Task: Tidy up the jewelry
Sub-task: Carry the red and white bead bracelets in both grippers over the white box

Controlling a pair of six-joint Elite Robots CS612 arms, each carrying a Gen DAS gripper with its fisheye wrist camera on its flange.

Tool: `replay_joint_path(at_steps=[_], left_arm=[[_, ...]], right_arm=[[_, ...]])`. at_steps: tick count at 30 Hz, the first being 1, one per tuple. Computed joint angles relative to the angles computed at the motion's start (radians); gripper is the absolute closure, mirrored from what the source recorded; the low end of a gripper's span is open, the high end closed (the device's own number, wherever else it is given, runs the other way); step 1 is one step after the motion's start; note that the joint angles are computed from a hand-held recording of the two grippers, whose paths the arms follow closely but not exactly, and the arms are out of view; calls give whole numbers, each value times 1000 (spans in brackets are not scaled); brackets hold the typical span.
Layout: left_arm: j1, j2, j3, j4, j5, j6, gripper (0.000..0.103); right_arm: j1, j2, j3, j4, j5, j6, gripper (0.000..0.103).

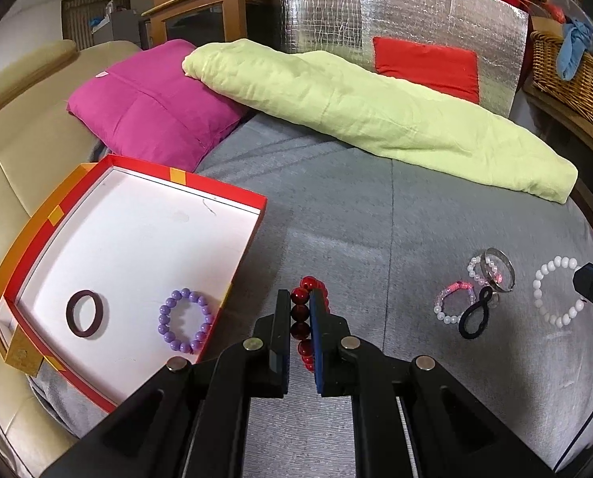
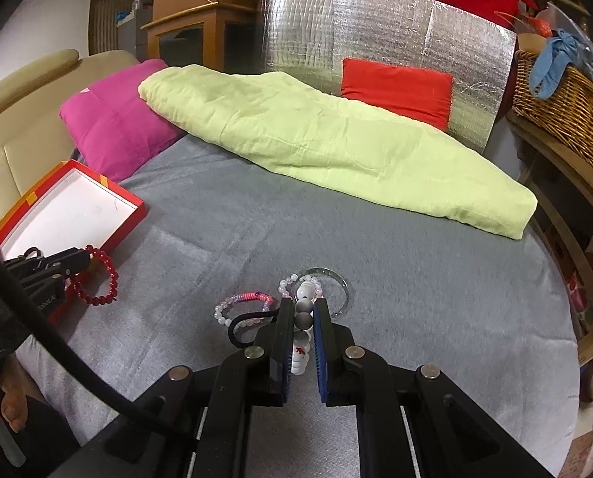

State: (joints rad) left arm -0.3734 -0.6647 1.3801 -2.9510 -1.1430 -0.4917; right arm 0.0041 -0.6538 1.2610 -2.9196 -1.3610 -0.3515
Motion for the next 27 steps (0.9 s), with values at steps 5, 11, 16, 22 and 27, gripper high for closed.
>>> replay_joint_path(at_steps=[5,11,16,22,27], left_arm=[[4,-3,5,-2,3,-4,93],[9,-9,15,-7,8,-8,93],[18,-17,27,-14,14,-17,93],[36,-31,47,-17,38,-35,93],[61,-47,68,-6,66,-69,93]], right_arm=[[5,0,-2,-3,2,-4,93],[12,2,-9,1,1,-11,93],[21,5,-17,8,2,-16,93],[38,12,-37,23,16,-27,93],[63,24,-76,48,62,-39,93]])
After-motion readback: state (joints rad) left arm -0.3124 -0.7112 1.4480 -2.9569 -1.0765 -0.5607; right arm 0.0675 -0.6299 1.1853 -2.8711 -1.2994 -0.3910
